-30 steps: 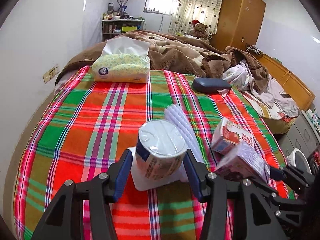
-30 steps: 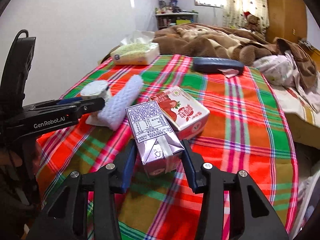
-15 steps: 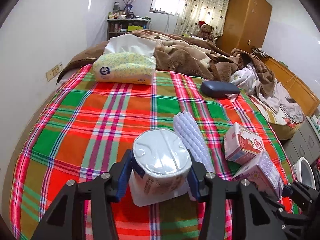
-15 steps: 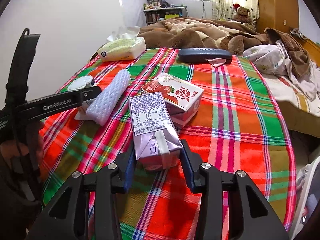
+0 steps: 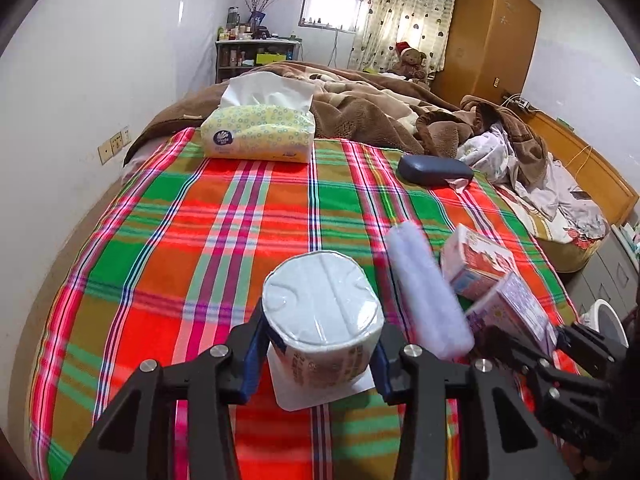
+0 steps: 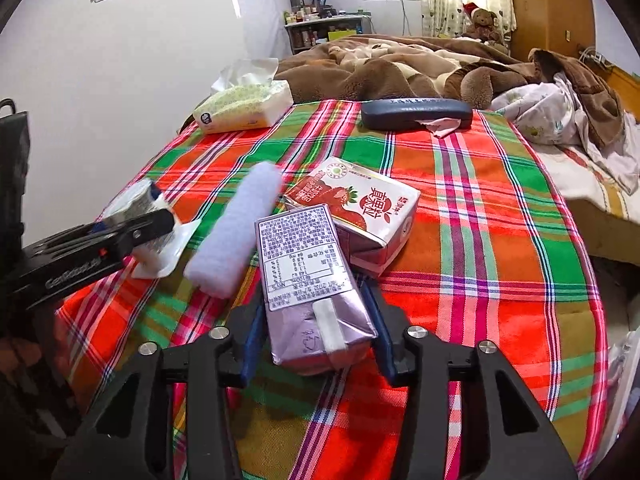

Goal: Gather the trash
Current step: 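Carry the paper cup and purple carton over the white bin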

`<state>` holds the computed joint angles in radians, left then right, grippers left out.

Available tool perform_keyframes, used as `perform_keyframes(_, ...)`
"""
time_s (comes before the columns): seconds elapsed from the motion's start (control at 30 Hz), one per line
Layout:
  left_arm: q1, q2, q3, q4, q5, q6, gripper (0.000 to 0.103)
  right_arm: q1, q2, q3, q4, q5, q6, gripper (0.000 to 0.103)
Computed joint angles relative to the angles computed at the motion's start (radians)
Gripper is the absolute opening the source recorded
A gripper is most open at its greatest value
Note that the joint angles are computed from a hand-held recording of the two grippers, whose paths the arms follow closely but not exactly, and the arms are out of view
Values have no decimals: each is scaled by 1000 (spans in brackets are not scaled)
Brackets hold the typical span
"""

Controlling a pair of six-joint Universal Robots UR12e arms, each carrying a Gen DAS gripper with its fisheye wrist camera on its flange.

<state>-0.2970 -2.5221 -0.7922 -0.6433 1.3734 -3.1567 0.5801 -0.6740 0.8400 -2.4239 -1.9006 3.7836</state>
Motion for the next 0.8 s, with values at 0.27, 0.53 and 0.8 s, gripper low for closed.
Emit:
perform_keyframes(0.27, -8, 70, -123, 50, 11, 30, 44, 8, -15, 32, -40, -12, 5, 45)
perform_keyframes(0.53, -23, 126, -215, 72, 2, 54, 44, 16, -50, 94, -85, -30, 25, 45)
perform_keyframes(0.8, -49, 182, -299, 124, -20, 73, 44, 31, -120, 208, -155, -90, 50, 45)
